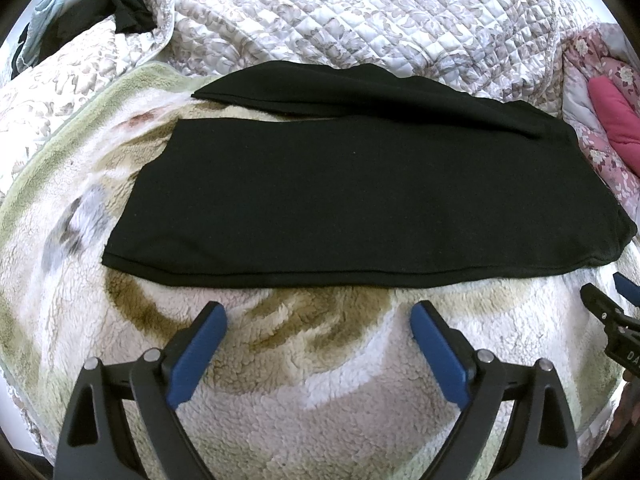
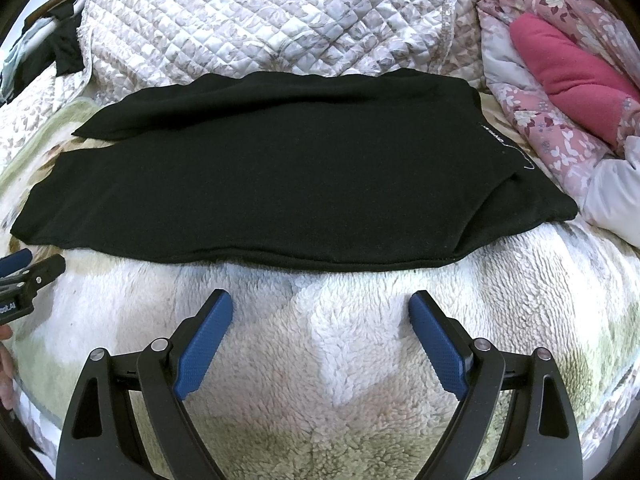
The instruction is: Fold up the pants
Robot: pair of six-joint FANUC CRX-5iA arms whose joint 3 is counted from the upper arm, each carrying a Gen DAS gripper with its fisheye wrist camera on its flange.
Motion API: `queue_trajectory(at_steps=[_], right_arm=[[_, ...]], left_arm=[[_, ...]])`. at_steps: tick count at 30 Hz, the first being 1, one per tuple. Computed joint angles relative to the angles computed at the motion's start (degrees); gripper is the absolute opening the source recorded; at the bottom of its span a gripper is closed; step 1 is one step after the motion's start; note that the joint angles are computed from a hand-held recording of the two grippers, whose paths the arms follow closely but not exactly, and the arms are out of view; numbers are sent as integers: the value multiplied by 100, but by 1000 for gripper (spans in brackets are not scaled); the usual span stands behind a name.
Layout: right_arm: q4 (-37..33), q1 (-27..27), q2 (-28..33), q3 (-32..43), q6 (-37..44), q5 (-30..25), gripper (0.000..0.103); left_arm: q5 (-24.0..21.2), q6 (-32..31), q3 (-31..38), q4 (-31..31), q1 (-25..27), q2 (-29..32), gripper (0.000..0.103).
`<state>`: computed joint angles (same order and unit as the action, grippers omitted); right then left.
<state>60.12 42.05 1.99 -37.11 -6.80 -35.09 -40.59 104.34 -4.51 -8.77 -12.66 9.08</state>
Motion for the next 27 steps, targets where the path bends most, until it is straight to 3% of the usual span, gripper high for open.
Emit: queue_trajectory(at_steps=[10,14,19,22,24,27], right_arm=[[218,-185,-191,-194,-177,405,89],[755,-453,-419,-403,-770,619,89],[356,-725,-547,-396,-946,545,89],[29,-1132,-570,-409,-1123,989,89],[362,-1503,-624,-539,-1581,1539,89],[878,-1802,-539,-493,-1938,1816,89]], left_arm=[[234,-499,-288,486,187,-143,94],[450,-888,-574,1102,391,-264,91],[758,-1385,-879,2002,636,-307,91],[852,-1430,-876,2199,724,-232,91],[933,-1488,-911,2460,818,-184,90],[1156,-1767,-1071,3019,933,-145,90]])
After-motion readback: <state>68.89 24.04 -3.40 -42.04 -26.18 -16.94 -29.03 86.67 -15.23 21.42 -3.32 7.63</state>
